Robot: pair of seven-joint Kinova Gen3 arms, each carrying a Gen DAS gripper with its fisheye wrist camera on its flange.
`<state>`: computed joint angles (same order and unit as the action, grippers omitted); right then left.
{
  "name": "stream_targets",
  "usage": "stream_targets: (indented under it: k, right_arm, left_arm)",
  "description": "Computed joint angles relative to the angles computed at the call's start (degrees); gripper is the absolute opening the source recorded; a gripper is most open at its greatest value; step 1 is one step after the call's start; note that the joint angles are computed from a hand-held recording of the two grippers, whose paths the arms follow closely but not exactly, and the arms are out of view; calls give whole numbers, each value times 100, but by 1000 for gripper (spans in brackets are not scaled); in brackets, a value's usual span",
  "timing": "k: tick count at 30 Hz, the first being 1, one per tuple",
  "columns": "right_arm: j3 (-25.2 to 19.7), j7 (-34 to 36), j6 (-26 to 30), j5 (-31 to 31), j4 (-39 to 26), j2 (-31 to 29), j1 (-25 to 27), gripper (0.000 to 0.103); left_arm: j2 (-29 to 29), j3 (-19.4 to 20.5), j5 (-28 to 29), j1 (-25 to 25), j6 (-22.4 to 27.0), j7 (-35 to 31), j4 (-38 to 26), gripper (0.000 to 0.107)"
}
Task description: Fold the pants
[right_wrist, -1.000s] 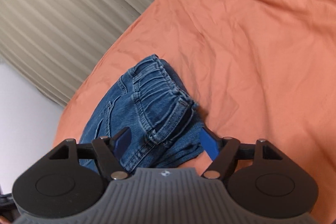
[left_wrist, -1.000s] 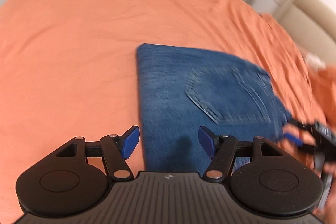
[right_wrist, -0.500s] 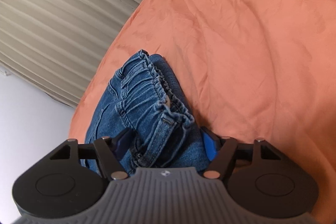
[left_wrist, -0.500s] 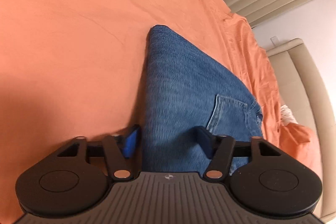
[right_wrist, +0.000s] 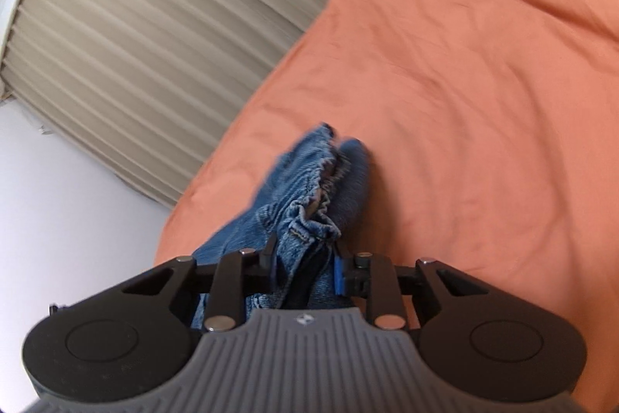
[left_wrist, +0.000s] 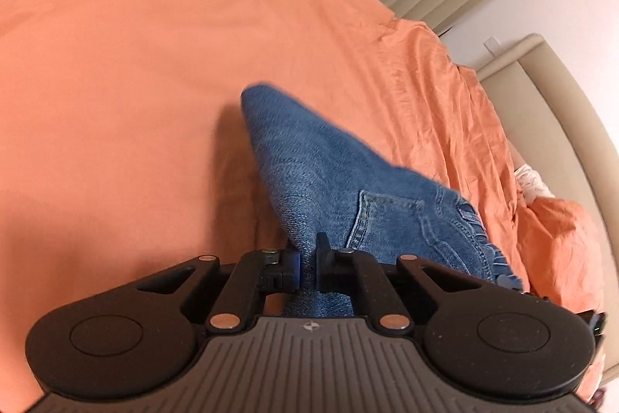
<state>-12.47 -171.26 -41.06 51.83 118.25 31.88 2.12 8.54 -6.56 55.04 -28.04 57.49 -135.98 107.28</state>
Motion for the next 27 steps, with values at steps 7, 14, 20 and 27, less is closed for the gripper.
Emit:
stream_targets:
  k: [7,14,20,27]
  right_arm:
    - [-223,-323,170,-53,-57,-547,-474,21]
    - [-496,-37,385,-823,-514,-480,-1559,21]
    - [-810,281,1260,-1033,-1321,-195,-2314,21]
    - [-1447,499,2366,-1008,-1843,218,-2404,21]
  left_arm:
    - [-526,-499,-758,-464,893,142,-849,6]
    - [-510,-1134,-1091,-1325,1706,-259,-1671,6]
    - [-60,-1216,-859,-2144,1845,-913,-1811,6]
    - [503,-931,-648,-2712,1437,-1851,-1230,6]
